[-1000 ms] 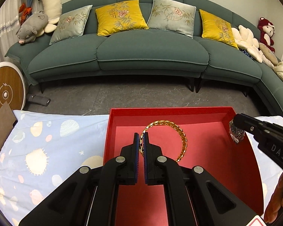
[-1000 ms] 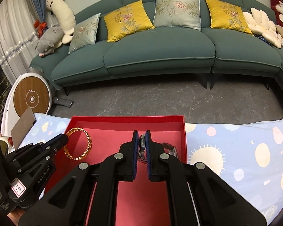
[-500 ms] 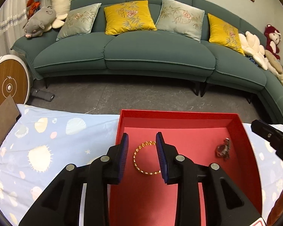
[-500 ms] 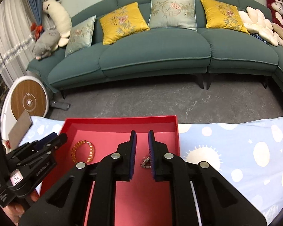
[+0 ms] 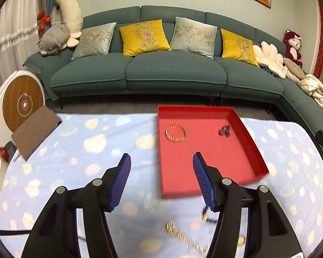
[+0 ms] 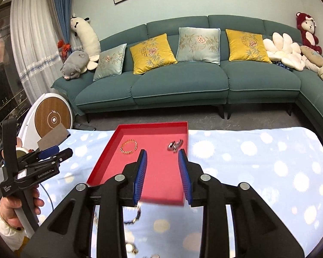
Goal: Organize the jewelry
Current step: 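Open both tools to drop the bangle and watch into the red tray, then move both open tools back toward the remaining jewelry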
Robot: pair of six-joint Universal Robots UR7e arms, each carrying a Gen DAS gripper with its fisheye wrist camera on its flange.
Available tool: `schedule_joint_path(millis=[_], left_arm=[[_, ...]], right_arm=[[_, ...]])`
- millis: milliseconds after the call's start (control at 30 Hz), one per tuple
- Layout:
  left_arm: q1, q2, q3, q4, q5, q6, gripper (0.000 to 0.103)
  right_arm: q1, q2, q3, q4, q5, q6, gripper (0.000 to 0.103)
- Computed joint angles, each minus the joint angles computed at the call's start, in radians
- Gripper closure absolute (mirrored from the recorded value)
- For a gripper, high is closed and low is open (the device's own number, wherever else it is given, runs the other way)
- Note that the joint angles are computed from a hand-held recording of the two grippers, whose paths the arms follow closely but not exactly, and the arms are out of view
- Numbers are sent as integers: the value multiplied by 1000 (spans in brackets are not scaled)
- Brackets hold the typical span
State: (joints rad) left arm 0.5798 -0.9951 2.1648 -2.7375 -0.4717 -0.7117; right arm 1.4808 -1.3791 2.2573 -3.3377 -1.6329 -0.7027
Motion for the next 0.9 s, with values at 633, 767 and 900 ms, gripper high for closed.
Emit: schedule_joint_path(millis=[633, 767, 900], left_arm=[[-132, -53, 255, 149, -135, -459, 45], [-121, -44, 264, 155, -143, -461, 45], [-106, -33, 271, 137, -163, -439, 45]], right_arm=[[-145, 3, 309, -218, -23, -152, 70], [-137, 95, 299, -240, -62, -203, 70], [-135, 156, 269, -198, -80, -216, 70]])
